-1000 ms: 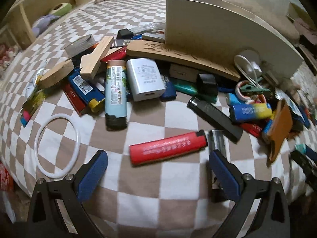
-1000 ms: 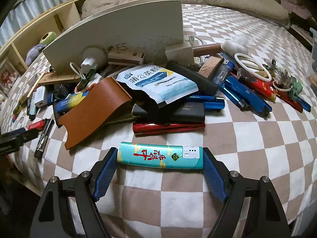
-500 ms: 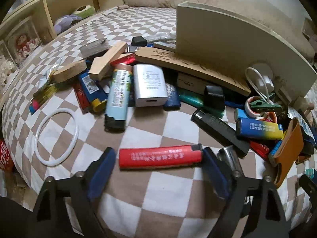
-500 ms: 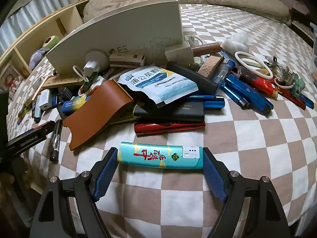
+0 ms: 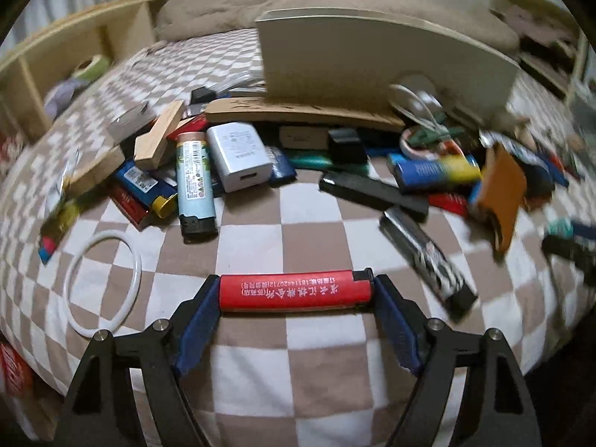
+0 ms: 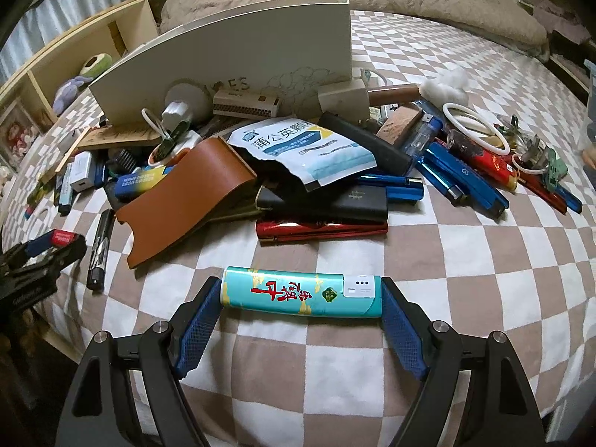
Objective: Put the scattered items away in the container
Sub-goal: 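Grasp the red printed lighter with the left tool while the right tool grasps the teal printed case, then lift the red lighter and teal case over the box with both tools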
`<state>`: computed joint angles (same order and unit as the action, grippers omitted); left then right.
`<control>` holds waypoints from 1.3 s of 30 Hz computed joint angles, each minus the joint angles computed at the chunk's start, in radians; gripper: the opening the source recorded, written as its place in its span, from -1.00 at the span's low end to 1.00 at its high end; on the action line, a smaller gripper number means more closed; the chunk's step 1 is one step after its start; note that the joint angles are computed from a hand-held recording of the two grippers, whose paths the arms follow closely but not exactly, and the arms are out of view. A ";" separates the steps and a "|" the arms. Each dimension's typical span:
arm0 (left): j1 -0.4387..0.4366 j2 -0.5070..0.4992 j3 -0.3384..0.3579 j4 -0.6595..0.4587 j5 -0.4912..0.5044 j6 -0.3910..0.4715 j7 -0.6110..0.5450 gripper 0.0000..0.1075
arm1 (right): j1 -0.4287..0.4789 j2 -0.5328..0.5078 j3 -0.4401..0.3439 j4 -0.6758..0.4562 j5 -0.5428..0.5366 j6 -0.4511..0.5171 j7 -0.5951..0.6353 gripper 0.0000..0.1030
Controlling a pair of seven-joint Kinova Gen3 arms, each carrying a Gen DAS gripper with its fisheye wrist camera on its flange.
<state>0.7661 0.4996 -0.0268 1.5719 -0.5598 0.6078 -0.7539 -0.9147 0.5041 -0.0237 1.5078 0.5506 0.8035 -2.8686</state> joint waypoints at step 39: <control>0.081 0.006 -0.028 -0.056 -0.140 0.040 0.261 0.50 | -0.059 0.011 0.018 -0.025 0.148 0.004 -0.099 0.61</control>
<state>0.8471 0.5059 -0.0549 1.5158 -0.7000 0.6481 -0.4930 -0.9740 0.5147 -0.0062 1.4828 0.6991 0.8073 -2.9674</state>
